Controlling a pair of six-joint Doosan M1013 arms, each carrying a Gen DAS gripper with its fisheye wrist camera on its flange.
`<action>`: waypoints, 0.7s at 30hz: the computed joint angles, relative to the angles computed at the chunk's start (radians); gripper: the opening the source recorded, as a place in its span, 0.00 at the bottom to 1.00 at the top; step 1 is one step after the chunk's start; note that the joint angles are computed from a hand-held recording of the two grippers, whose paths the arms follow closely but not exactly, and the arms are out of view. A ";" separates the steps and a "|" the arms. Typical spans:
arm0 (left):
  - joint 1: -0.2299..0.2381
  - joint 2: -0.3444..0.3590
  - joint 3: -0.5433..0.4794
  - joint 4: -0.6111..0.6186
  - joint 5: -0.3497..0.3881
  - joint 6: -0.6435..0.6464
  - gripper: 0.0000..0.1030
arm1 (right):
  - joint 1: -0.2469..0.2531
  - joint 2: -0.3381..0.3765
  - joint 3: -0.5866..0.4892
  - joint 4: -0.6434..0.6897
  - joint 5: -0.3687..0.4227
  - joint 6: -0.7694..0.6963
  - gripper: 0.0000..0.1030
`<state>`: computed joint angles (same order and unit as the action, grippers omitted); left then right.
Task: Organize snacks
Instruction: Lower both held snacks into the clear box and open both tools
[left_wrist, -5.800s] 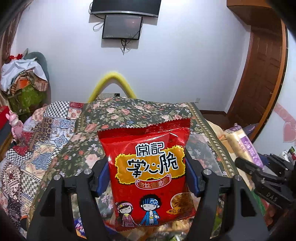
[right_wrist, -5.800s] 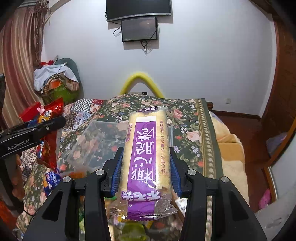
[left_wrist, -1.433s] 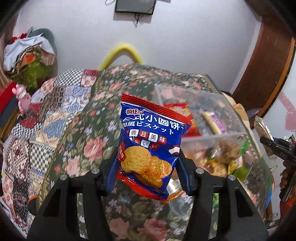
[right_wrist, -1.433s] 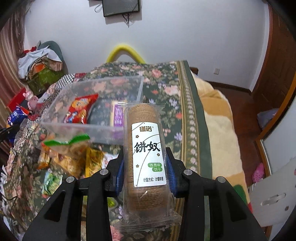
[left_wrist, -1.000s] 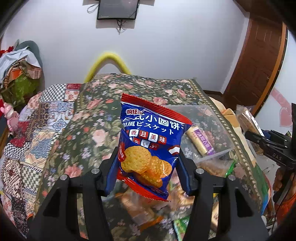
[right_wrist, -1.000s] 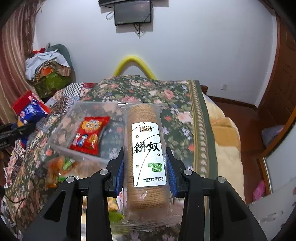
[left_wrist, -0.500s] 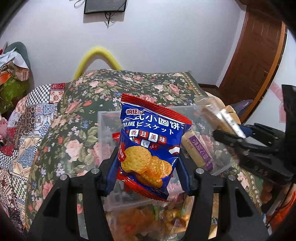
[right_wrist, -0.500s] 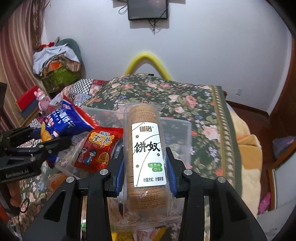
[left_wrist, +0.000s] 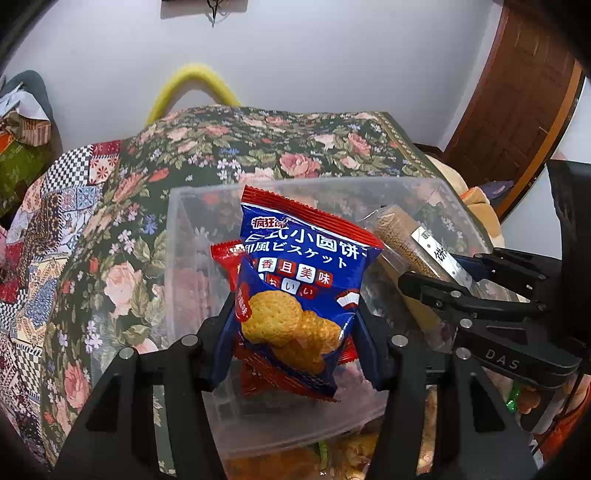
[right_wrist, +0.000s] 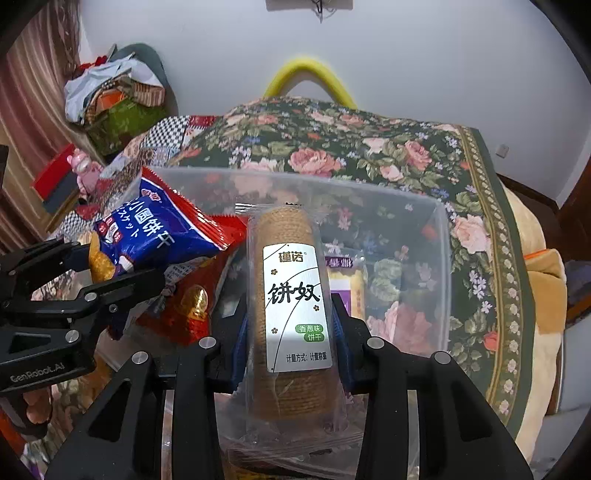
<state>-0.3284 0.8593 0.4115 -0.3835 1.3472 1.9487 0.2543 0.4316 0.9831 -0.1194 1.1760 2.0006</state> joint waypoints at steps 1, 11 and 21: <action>0.000 0.003 -0.002 0.002 0.005 -0.001 0.55 | -0.001 0.000 0.002 0.007 0.001 -0.004 0.35; -0.011 -0.014 0.030 0.064 0.005 0.010 0.57 | 0.011 -0.006 -0.003 -0.037 -0.007 -0.005 0.35; 0.017 -0.075 0.075 -0.001 -0.031 -0.011 0.64 | 0.050 -0.051 0.011 -0.181 -0.024 0.054 0.47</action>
<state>-0.3119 0.7845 0.4864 -0.3844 1.3158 1.9376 0.3046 0.3806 0.9938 -0.3001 1.1518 2.0545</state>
